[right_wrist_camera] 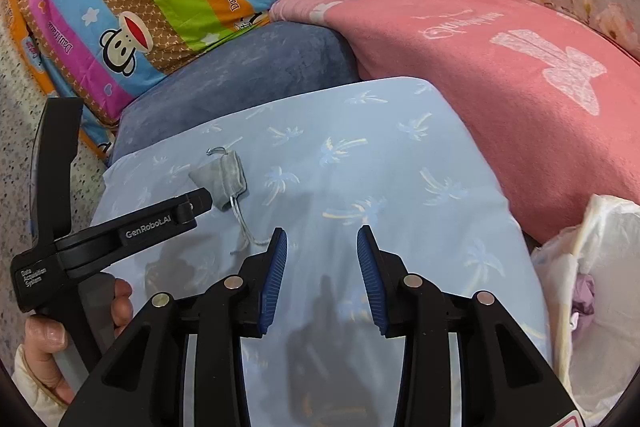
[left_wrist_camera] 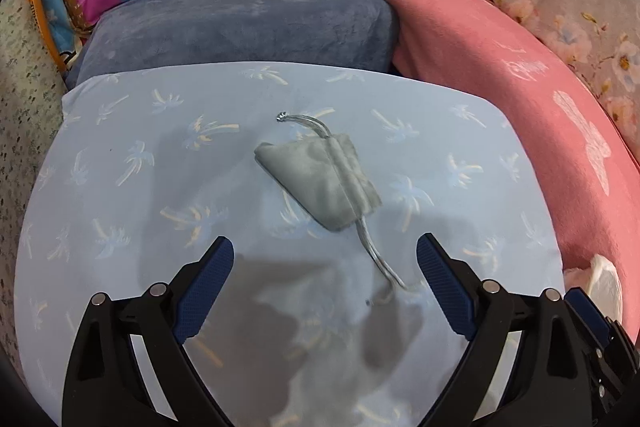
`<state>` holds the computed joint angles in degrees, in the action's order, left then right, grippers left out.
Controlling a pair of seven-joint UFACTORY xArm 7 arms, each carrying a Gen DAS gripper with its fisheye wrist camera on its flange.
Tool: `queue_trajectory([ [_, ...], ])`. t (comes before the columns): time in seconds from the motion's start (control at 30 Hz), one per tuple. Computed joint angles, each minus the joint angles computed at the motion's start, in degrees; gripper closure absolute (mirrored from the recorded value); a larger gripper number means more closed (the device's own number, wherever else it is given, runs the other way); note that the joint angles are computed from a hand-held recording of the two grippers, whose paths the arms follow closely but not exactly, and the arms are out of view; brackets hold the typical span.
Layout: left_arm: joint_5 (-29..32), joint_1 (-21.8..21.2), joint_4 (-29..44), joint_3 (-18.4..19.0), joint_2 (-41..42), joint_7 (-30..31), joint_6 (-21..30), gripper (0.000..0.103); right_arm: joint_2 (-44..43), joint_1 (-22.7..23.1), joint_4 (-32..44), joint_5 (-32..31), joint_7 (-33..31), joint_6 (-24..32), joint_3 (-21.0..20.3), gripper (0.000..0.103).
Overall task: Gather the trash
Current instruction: 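Move the open left tool back over the grey drawstring pouch, then close the left tool on the grey drawstring pouch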
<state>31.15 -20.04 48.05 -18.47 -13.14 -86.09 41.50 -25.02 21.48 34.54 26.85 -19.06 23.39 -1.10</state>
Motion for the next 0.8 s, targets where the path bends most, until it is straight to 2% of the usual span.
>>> queue_trajectory([
  [0.33, -0.1, 1.9, 1.5, 3.9, 5.7, 2.0, -4.8, 0.016, 10.9, 0.7, 6.6, 4.2, -2.2, -2.7, 1.5, 0.067],
  [0.43, -1.5, 2.0, 1.3, 5.1, 6.7, 3.8, -7.2, 0.034, 12.4, 0.1, 7.5, 5.1, -2.7, -2.8, 2.4, 0.067],
  [0.47, -2.5, 1.9, 1.2, 5.4, 7.0, 4.7, -8.0, 0.044, 12.7, -0.1, 7.7, 5.3, -2.8, -2.9, 2.7, 0.067],
  [0.53, -2.7, 1.8, 1.1, 5.4, 7.1, 4.9, -8.5, 0.051, 12.9, -0.4, 7.5, 5.7, -3.1, -2.8, 3.1, 0.067],
  [0.6, -2.3, 1.5, 0.9, 5.1, 6.9, 4.9, -8.6, 0.07, 12.6, -0.7, 7.0, 6.2, -3.4, -2.5, 3.2, 0.067],
  [0.63, -2.3, 1.4, 0.9, 5.0, 6.8, 5.0, -8.6, 0.073, 12.4, -0.9, 6.7, 6.3, -3.5, -2.4, 3.2, 0.067],
  [0.7, -3.3, 1.0, 0.3, 5.0, 6.1, 5.5, -9.7, 0.088, 11.6, -1.2, 5.9, 6.4, -3.5, -2.1, 3.2, 0.067],
  [0.8, -3.4, 0.7, 0.5, 4.1, 5.7, 5.2, -9.5, 0.09, 9.8, -1.5, 4.5, 6.0, -2.9, -1.8, 3.1, 0.067],
])
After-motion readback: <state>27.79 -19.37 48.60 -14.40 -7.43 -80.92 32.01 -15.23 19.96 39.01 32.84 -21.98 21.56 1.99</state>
